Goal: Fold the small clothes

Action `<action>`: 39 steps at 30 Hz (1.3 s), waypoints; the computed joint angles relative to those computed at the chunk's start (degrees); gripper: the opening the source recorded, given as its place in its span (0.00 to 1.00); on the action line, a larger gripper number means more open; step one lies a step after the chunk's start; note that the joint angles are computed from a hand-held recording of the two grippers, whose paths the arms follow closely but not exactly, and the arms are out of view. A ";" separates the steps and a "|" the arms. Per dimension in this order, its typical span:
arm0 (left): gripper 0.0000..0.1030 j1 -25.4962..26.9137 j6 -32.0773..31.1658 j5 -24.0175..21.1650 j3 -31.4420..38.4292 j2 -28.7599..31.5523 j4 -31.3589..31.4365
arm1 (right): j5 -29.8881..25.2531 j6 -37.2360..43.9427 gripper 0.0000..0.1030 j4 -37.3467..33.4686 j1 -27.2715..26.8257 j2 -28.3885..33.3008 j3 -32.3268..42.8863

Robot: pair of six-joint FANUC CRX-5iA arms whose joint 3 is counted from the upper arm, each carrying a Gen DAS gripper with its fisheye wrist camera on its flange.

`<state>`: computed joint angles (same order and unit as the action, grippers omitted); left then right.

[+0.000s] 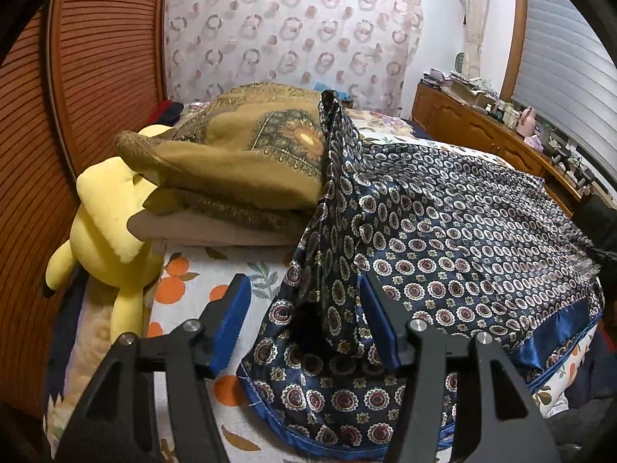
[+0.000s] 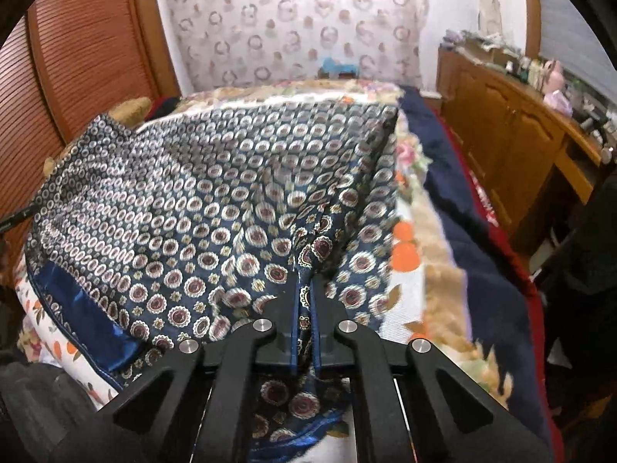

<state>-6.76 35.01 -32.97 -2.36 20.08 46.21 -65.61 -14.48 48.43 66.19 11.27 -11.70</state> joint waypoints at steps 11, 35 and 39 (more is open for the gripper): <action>0.56 0.23 3.17 -1.47 2.14 1.72 -3.16 | -3.84 -2.25 0.10 0.35 1.03 -0.69 -0.27; 0.57 0.10 7.38 -3.66 4.92 3.37 -7.34 | 9.41 9.23 0.33 2.41 -3.03 12.33 13.06; 0.57 0.05 9.13 -3.83 5.63 3.49 -8.95 | 9.62 12.09 0.33 -0.04 -3.04 14.36 15.53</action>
